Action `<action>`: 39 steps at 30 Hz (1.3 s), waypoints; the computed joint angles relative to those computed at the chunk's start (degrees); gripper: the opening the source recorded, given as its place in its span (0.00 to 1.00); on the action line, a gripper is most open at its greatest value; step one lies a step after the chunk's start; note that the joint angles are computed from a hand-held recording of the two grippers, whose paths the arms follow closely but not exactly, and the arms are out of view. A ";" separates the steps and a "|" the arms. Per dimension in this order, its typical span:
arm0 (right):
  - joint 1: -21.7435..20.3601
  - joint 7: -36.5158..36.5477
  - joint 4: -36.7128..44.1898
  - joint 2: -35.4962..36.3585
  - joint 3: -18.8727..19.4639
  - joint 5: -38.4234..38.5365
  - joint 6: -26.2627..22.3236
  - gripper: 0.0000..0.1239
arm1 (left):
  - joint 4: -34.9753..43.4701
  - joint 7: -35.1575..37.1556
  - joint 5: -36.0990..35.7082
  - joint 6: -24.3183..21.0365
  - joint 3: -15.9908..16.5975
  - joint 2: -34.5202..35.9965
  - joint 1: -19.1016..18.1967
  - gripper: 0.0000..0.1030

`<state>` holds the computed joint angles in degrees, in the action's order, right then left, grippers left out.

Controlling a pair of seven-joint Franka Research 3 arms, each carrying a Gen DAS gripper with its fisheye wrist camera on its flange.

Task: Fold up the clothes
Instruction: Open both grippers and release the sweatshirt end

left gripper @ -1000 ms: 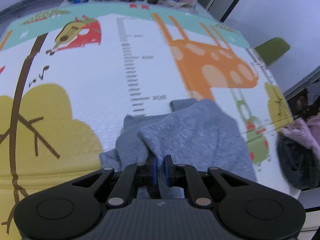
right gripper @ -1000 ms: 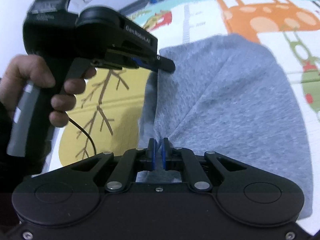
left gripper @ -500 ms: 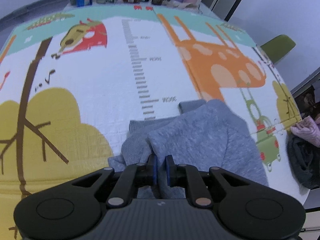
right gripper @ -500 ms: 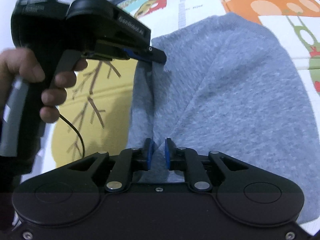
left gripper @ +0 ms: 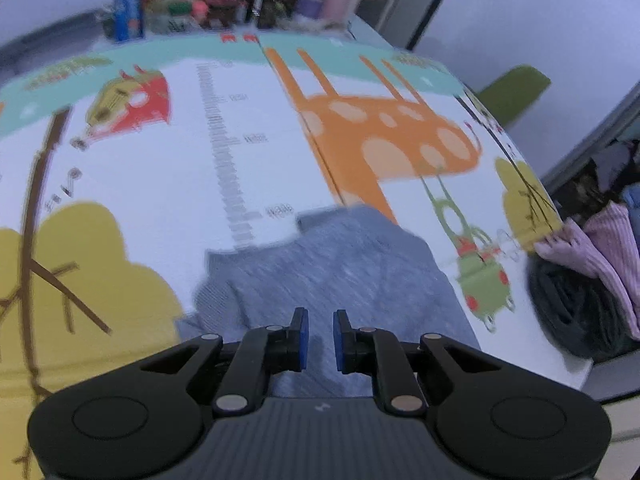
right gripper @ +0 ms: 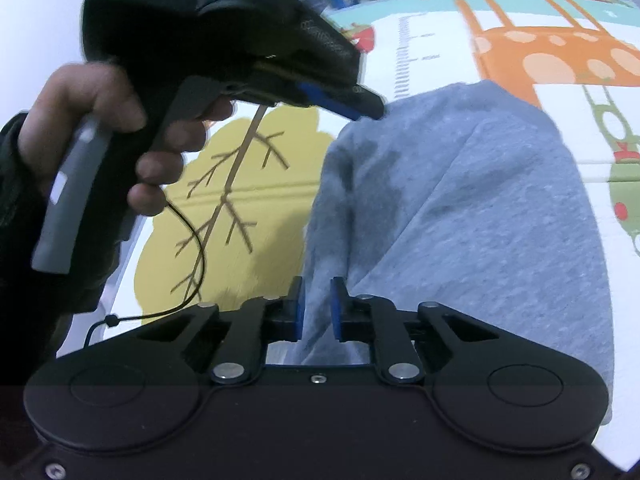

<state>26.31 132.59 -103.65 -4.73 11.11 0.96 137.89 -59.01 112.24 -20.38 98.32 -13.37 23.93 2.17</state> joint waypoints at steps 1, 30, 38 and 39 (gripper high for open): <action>0.19 -0.80 0.03 0.03 0.02 0.68 -0.39 0.10 | 0.11 -0.16 -0.27 -1.08 -0.15 0.41 0.04 0.14; 3.20 -8.03 2.86 4.95 -0.85 2.95 -5.41 0.08 | -3.55 -2.73 7.49 7.34 0.15 1.22 -2.34 0.08; 0.93 -0.27 -2.78 -2.50 0.37 -4.07 -1.36 0.11 | -2.87 0.20 0.64 4.92 -1.41 -0.65 -1.26 0.11; 0.36 1.33 -3.75 -3.57 0.58 -4.96 -1.35 0.11 | -3.08 0.68 0.06 4.33 -1.55 -0.89 -1.37 0.11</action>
<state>26.68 133.92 -107.40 -8.30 11.68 -4.00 136.54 -62.09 112.91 -20.32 102.65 -14.93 23.04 0.79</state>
